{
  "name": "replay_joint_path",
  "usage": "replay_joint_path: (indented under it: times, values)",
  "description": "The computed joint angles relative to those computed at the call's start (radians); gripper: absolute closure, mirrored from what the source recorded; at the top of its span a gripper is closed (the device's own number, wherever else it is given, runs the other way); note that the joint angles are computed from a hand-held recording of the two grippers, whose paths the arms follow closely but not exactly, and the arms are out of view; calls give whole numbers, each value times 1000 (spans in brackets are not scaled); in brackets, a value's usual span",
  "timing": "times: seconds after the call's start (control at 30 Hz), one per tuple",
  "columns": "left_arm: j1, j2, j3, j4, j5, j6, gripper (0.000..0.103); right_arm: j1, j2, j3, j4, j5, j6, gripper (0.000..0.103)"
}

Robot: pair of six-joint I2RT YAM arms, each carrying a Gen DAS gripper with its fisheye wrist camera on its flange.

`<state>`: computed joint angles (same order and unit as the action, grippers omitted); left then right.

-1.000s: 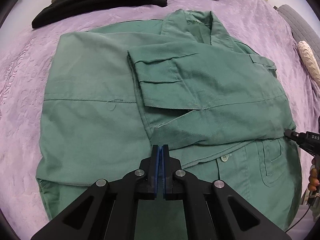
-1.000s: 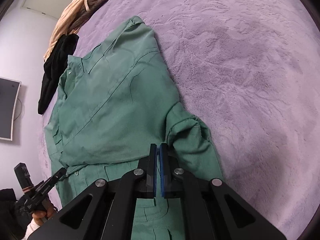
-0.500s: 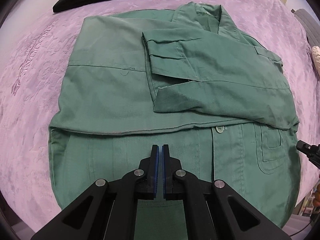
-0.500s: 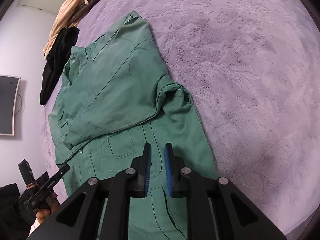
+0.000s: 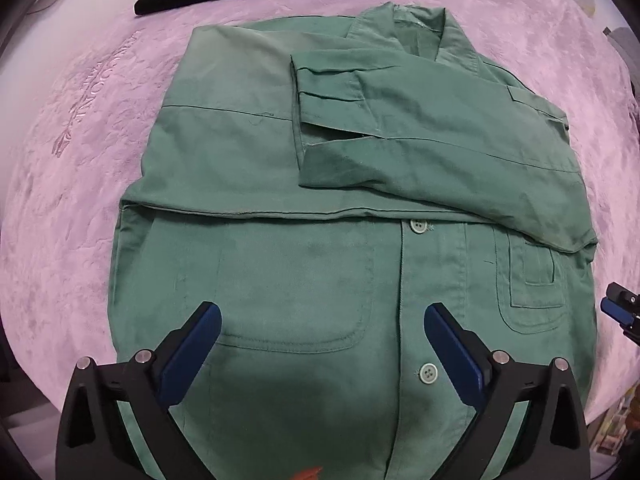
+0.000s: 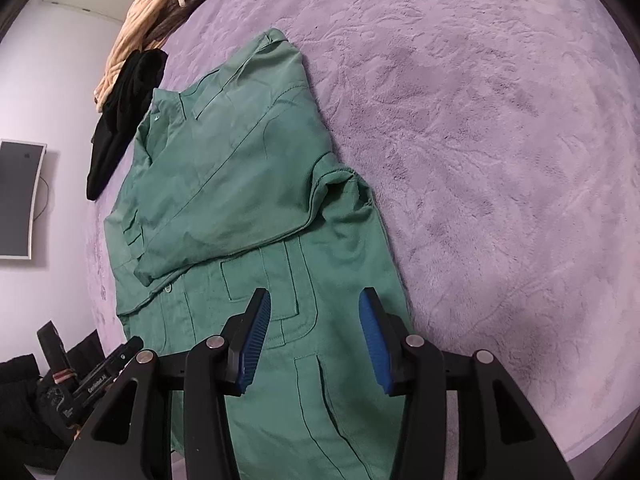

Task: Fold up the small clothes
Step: 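Pinch the folded edge with the left gripper while the right gripper pinches the jacket side, then move both open grippers to the jacket hem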

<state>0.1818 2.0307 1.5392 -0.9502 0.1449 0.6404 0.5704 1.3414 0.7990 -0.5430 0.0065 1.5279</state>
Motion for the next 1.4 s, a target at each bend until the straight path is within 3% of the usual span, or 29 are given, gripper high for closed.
replay_joint_path:
  times: [0.2, 0.23, 0.27, 0.3, 0.43, 0.57, 0.83, 0.9, 0.97, 1.13, 1.4]
  values:
    - [-5, -65, -46, 9, -14, -15, 1, -138, 0, -177, 332, -31, 83, 58]
    - [-1, -69, -47, 10, -17, -18, 2, -157, 10, -214, 402, -35, 124, 68]
    - [2, -70, -50, 19, -21, -20, 2, -171, 16, -253, 469, -32, 174, 93]
    - [2, -75, -58, 28, -25, -23, 2, -175, 17, -285, 505, -12, 233, 100]
    - [19, -83, -73, 43, -34, -19, 2, -140, -11, -401, 629, 52, 382, 101]
    - [26, -76, -68, 25, -35, -7, 2, -124, -51, -366, 521, 30, 309, 100]
    - [13, -154, -116, -9, -10, 22, 2, -100, -160, -163, 132, -49, 47, 97]
    - [12, -173, -124, -18, 0, 20, 2, -64, -147, -97, 60, -54, -7, 82]
    - [13, -196, -138, -23, 12, 18, 2, -15, -126, -40, 2, -48, -32, 45]
    - [31, -247, -178, -28, 27, 28, 2, 85, -67, 38, -38, -41, -48, 44]
    - [90, -277, -201, -53, 37, 100, 2, 205, 11, 105, -32, 2, 37, 41]
